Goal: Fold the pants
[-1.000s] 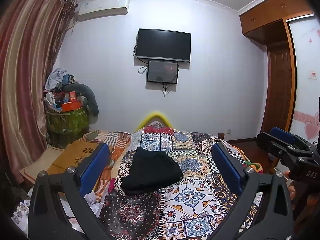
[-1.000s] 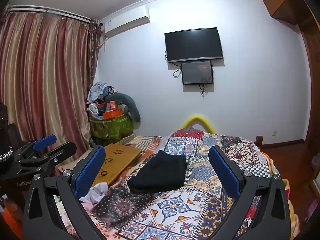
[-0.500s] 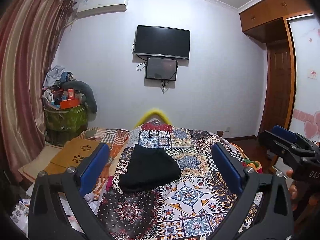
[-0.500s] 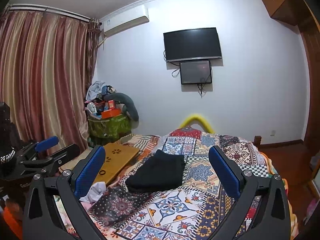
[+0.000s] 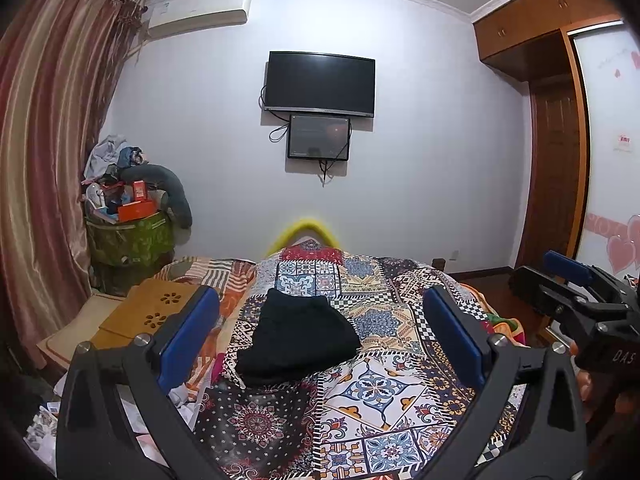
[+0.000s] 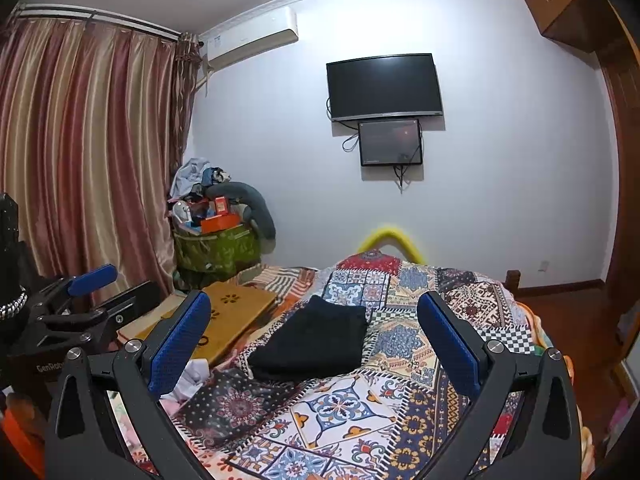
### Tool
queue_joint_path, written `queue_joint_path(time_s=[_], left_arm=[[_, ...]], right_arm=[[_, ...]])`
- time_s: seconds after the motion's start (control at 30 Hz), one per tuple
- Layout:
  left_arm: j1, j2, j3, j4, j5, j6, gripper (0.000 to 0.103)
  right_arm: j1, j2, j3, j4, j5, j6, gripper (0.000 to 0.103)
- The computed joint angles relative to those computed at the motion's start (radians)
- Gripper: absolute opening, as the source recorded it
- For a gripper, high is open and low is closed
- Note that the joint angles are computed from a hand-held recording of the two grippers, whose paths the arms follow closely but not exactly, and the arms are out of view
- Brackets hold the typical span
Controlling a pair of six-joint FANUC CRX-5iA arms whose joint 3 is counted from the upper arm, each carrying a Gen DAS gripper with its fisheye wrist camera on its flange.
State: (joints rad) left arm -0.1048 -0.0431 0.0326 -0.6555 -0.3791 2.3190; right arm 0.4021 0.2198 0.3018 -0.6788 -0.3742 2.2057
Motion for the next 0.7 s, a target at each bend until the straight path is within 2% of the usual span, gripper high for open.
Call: queue_joint_path(time_s=[0.23,0.4,0.6,0.7], left_arm=[[0.006,-0.003,-0.009,0.015,0.019,-0.013,0.103],[0.019,0.002,-0.015,0.079,0.032,-0.084,0.103],[0.008,0.006,-0.004,0.039,0.021,-0.038,0.103],[0.023,0.006,-0.015,0.088,0.036,-0.076,0.103]], right_arm=[[0.001,0.000,-0.004,0.001,0.009,-0.002,0.103],[-0.002,-0.002,-0.003,-0.001,0.007,-0.004,0.103],[-0.002,-0.005,-0.008,-0.006,0.013,-0.003,0.103],[0.000,-0.006,-0.012,-0.002,0.017,-0.008,0.103]])
